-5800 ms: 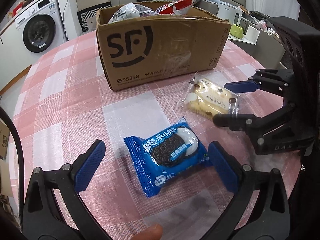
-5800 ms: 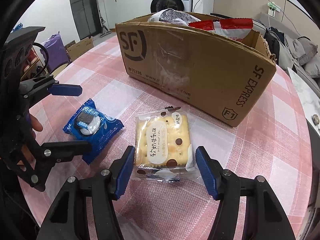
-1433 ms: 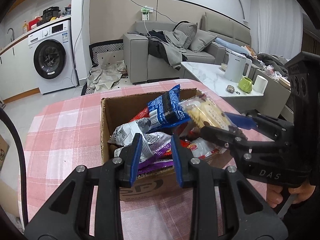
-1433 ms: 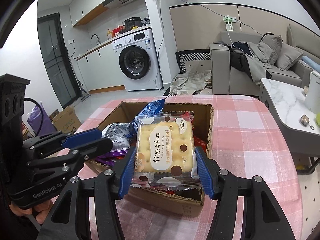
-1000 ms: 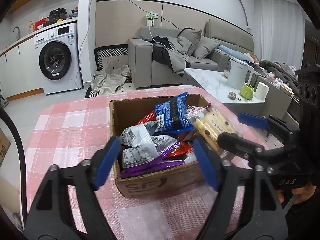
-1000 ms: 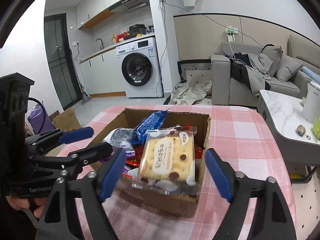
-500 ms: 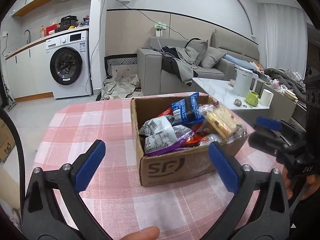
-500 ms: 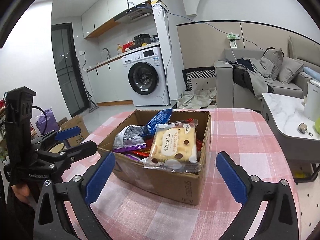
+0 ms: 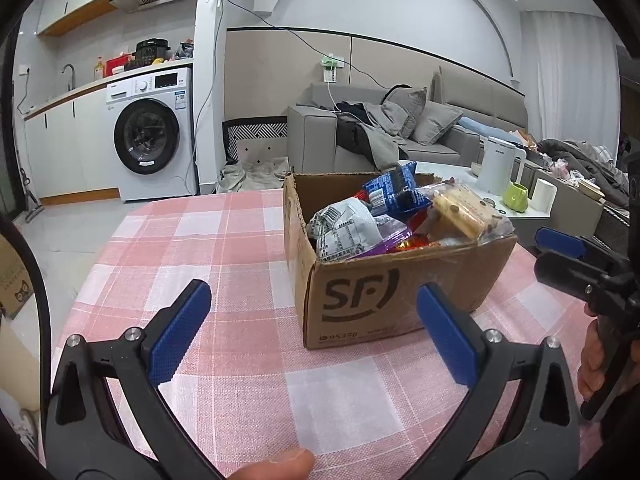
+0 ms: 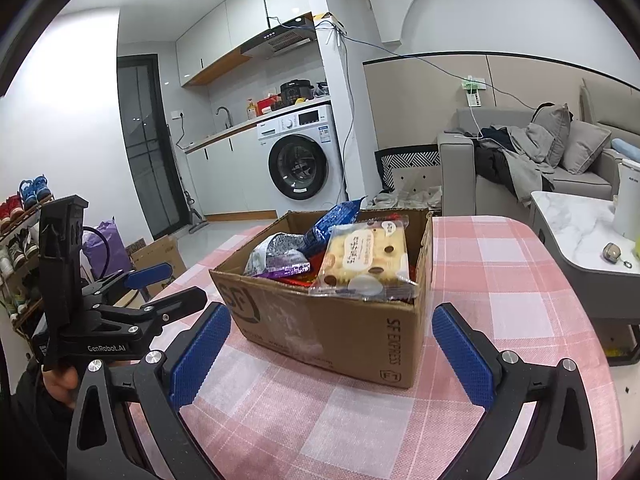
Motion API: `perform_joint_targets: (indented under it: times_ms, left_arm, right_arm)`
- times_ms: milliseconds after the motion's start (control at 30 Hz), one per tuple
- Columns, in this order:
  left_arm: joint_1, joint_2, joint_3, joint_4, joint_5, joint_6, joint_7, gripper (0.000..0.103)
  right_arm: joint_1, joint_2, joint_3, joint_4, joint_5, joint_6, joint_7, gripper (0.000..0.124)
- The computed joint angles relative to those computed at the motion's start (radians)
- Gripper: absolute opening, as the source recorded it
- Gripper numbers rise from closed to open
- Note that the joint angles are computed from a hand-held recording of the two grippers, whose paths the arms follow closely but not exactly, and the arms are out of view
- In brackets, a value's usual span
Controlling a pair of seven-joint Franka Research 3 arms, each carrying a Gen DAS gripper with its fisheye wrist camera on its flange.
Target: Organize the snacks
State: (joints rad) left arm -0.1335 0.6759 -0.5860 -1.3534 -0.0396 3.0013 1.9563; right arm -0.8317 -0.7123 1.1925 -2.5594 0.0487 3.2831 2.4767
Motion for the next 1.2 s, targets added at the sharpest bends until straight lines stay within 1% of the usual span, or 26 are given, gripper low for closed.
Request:
perform_joint_targets:
  times_ms: [133, 400, 633, 767, 1200]
  left_arm:
    - [-0.01, -0.003, 0.019, -0.015, 0.011, 0.022, -0.022, 0.102]
    - [-0.018, 0.005, 0.03, -0.024, 0.055, 0.04, -0.05, 0.102]
    - [-0.002, 0.003, 0.015, -0.051, 0.093, 0.076, -0.063, 0.102]
    - [0.017, 0.006, -0.007, -0.06, 0.106, 0.087, -0.073, 0.102]
    - [0.027, 0.011, -0.016, -0.06, 0.136, 0.089, -0.099, 0.102]
  right_arm:
    - [-0.017, -0.034, 0.025, -0.016, 0.015, 0.027, 0.018, 0.103]
    - [-0.037, -0.101, 0.052, -0.028, 0.032, 0.026, 0.046, 0.103]
    - [-0.065, -0.151, 0.078, -0.019, 0.017, -0.001, 0.078, 0.103]
    - [-0.07, -0.166, 0.087, -0.019, 0.005, -0.006, 0.096, 0.103]
    - [-0.075, -0.193, 0.097, -0.022, -0.024, -0.014, 0.125, 0.103]
